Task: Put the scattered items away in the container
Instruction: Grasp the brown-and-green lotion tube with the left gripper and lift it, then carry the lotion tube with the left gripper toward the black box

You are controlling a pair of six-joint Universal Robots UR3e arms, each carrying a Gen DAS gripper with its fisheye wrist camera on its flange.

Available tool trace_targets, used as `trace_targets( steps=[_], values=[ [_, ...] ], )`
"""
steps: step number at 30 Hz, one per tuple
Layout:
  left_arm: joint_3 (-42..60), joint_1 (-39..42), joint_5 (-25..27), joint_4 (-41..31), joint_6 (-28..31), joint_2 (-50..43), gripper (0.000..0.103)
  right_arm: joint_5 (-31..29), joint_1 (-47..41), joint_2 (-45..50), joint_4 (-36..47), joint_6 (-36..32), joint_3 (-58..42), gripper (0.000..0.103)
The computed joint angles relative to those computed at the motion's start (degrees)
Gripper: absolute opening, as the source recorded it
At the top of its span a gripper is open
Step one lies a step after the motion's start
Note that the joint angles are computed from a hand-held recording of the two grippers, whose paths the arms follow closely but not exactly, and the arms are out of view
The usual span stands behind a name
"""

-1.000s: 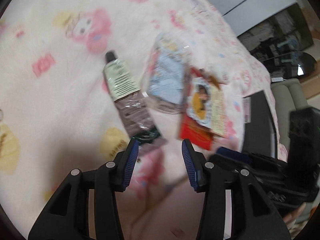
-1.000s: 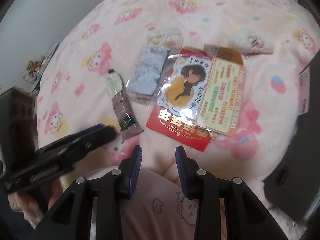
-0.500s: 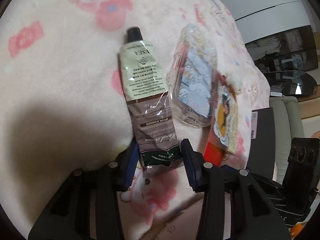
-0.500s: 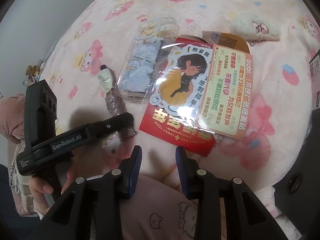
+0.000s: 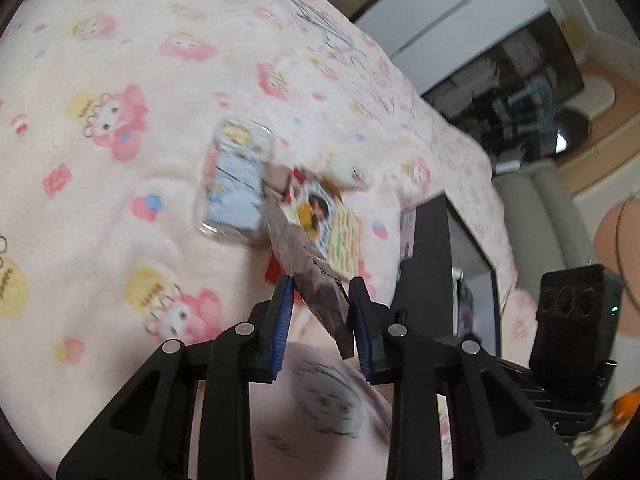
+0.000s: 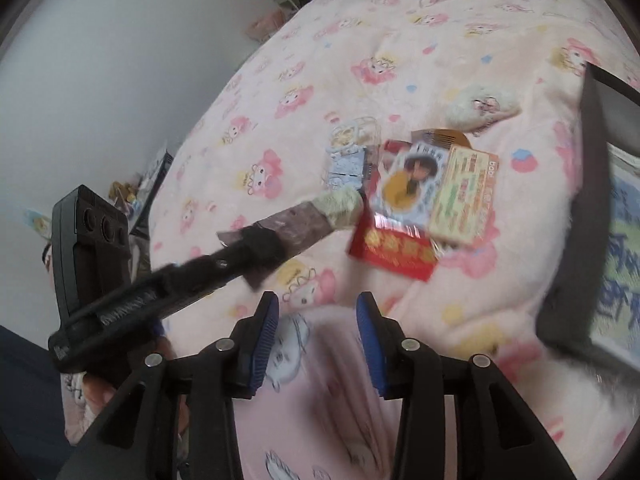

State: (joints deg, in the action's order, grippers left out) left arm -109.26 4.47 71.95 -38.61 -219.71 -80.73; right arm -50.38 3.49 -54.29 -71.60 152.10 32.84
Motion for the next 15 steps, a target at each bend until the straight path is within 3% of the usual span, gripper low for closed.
trace_targets(
  steps=[6, 11, 15],
  values=[
    [3.67, -7.05, 1.25, 2.21, -5.43, -2.04, 0.028, -0.06, -6.79, -12.16, -4.08, -2.58, 19.3, 0.037],
    [11.84, -15.64, 4.0, 1.35, -9.77, -8.78, 0.023, 1.4, -13.15, -17.79, -0.53, -7.41, 25.67, 0.037],
    [23.22, -22.25, 6.56, -3.47, -9.47, -18.37, 0.021, 0.46, -17.6, -21.49, 0.54, -11.42, 31.55, 0.037]
  ],
)
